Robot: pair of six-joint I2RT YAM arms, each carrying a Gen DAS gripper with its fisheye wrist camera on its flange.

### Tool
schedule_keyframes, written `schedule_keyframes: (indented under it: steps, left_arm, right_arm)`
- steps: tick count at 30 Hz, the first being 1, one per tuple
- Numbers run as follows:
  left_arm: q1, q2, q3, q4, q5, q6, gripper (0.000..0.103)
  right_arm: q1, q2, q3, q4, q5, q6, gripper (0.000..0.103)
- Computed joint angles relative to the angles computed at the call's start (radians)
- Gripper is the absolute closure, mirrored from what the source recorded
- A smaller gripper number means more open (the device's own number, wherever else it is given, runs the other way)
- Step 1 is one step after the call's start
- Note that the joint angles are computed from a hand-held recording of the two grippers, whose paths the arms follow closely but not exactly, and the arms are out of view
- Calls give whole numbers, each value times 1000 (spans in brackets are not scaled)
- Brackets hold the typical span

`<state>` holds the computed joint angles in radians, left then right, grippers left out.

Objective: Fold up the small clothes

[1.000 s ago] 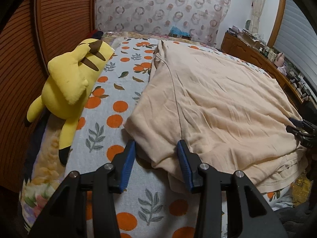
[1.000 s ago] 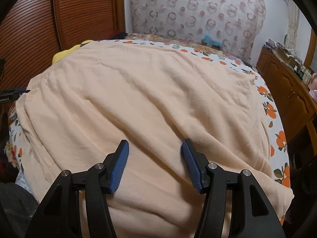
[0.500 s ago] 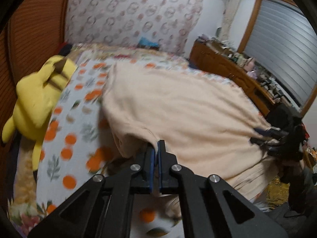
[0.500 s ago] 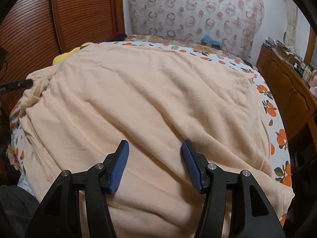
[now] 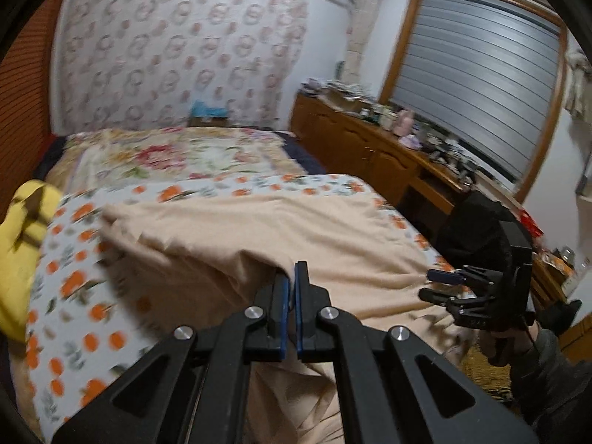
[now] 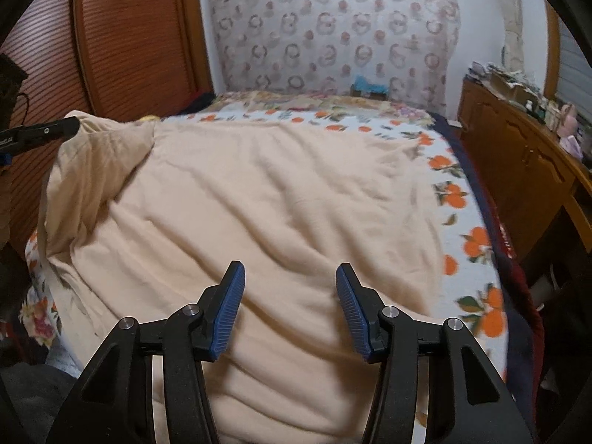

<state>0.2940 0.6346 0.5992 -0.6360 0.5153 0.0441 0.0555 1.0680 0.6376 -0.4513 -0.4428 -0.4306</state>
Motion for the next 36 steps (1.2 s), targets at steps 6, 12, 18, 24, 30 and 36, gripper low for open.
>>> schedule_keyframes:
  steps: [6,12,18,24,30,36]
  left_arm:
    - [-426,152,78,161,-236,-164,103]
    - [-715,357,224,246,-361,-240,103]
    - [-843,460,309,261,-380,-258,103]
    - [-865,525,316,233,-403,-263,99]
    - [-866,452,275,204,-462,-244,67]
    - [-766,335,170,167,-452,-202,62]
  right_arm:
    - [-190,-44,38,-91,-97,-83,51]
    - [-373,-43,88,-162,-178,-174,52]
    - [-532,29,164,-262,-300,-252,52]
    - [-540,27,150,-252,-286,-267,52]
    - [-517,53,146,-221,-260,-250,52]
    - [-496,38,137,-255,-236,-291,52]
